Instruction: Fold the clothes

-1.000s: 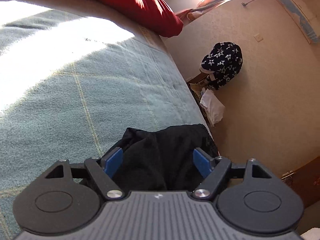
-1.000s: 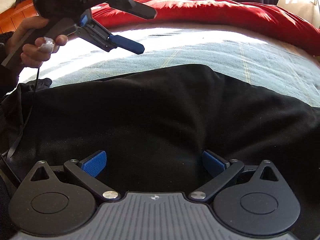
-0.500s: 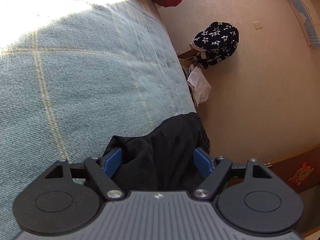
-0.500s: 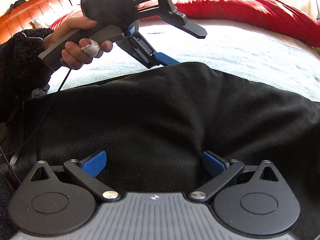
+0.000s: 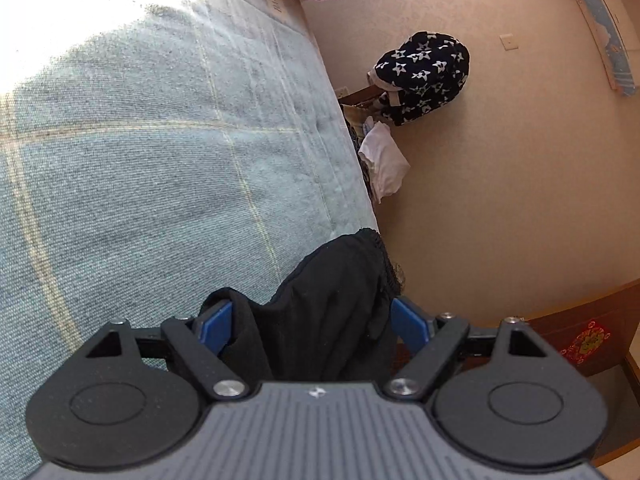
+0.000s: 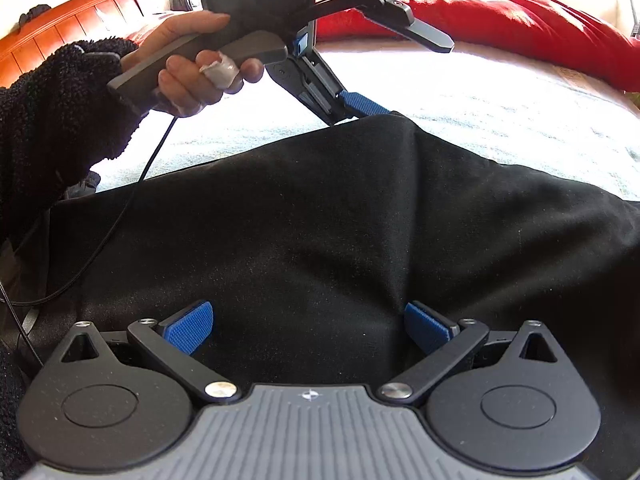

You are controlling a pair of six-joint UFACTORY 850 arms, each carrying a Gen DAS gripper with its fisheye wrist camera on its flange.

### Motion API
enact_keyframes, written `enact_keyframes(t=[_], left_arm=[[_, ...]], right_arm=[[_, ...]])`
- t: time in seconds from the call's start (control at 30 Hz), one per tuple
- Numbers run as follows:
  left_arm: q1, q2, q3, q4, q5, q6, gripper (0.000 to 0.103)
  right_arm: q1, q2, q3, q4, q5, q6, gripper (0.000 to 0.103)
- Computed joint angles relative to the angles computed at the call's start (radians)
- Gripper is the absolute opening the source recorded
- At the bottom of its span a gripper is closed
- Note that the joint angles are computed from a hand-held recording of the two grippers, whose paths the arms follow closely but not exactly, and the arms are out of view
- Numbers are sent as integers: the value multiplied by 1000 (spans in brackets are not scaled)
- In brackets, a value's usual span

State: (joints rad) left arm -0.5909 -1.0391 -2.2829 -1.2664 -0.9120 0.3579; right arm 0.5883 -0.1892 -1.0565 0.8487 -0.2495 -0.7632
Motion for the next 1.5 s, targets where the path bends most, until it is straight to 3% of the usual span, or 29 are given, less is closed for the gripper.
enact_keyframes(t=[0.13, 0.23, 0.47, 0.67, 0.8, 0.87, 1.0, 1.07, 1.23, 1.37, 1.43, 1.5], left_arm=[[25, 81, 118, -144, 73, 126, 83], [31, 160, 222, -154, 106, 205, 83], [-12, 353, 482, 6, 113, 242, 83], [-42, 624, 786, 189, 385, 179, 83], [-36, 755, 937, 109, 436, 235, 88], [-46, 783, 986, 146, 481, 184, 89], [-75, 811, 1044, 491, 581, -143, 85], [-75, 837, 1083, 543, 612, -197, 67], [-99, 880, 1150, 306, 686, 78, 65], [-116, 855, 1170, 312, 644, 10, 65], [-119, 859, 1200, 226, 625, 47, 66], [-127, 879, 1212, 242, 623, 33, 66]], right_arm=[[5, 1, 6, 26, 12, -22, 103], [3, 0, 5, 46, 8, -40, 103], [-1, 1, 0, 41, 3, -46, 103], [-9, 6, 13, 144, 4, -152, 103], [-14, 7, 14, 187, -5, -197, 103], [-17, 8, 8, 172, -18, -176, 103], [-28, 31, 3, 230, -54, -200, 103], [-30, 58, 21, 321, -61, -281, 103], [-29, 95, 48, 461, -70, -393, 103], [-19, 82, 37, 439, -71, -335, 103], [-9, 85, 37, 367, -61, -275, 103], [-3, 92, 42, 301, -55, -219, 103]])
